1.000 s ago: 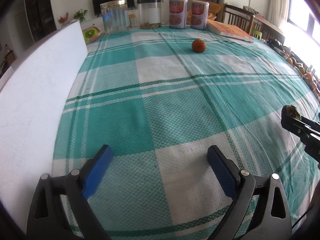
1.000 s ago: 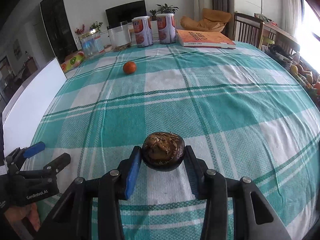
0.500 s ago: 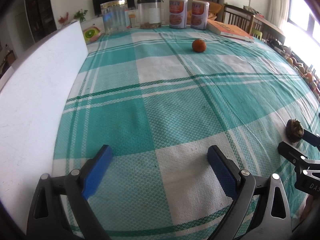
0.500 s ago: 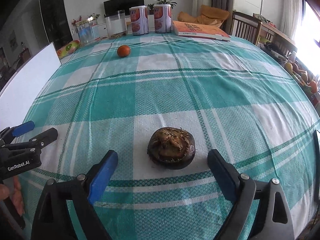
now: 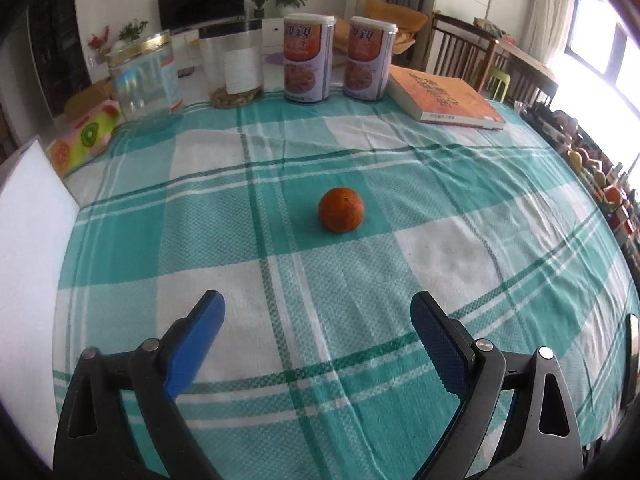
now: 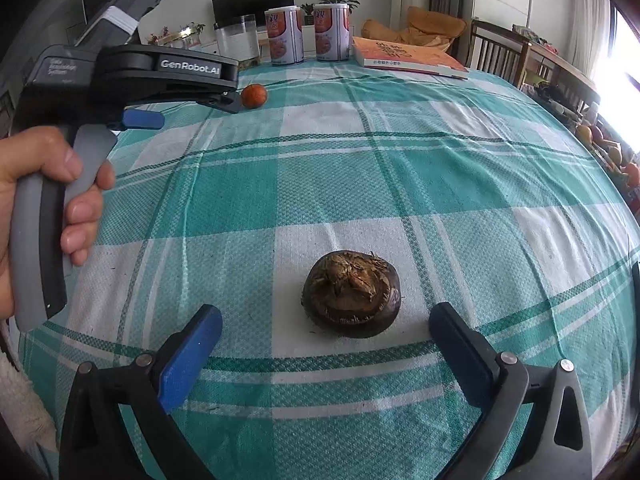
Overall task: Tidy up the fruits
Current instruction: 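Grasp the orange tangerine with the left tool while the right tool grasps the dark brown fruit, then carry both fruits into the white box and open both tools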
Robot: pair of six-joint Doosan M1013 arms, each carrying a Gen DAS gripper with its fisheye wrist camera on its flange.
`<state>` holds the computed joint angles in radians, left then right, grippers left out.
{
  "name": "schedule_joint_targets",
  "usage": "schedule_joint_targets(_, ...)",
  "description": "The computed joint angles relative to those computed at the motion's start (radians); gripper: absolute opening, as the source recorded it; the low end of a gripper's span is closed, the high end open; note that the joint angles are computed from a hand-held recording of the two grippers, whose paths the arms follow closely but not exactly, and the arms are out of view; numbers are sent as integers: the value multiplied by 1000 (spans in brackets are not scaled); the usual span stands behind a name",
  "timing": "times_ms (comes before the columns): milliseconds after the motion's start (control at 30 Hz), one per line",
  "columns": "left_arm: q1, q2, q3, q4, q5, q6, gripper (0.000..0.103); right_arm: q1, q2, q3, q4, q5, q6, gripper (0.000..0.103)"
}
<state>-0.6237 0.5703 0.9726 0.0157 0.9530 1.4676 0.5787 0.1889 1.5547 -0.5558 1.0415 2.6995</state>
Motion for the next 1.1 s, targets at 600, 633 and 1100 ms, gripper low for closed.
schedule_joint_targets(600,24,-54,77,-170,-54,76,30,-91,-198,275,-13,-585,458,102)
schedule_joint_targets(633,31,-79,105,-202,-57,78,30,-86,-193,264,-22,-545,439,99)
schedule_joint_targets(1100,98,-356,370,-496,21,305,30,12,-71,56,11,-96,101,43)
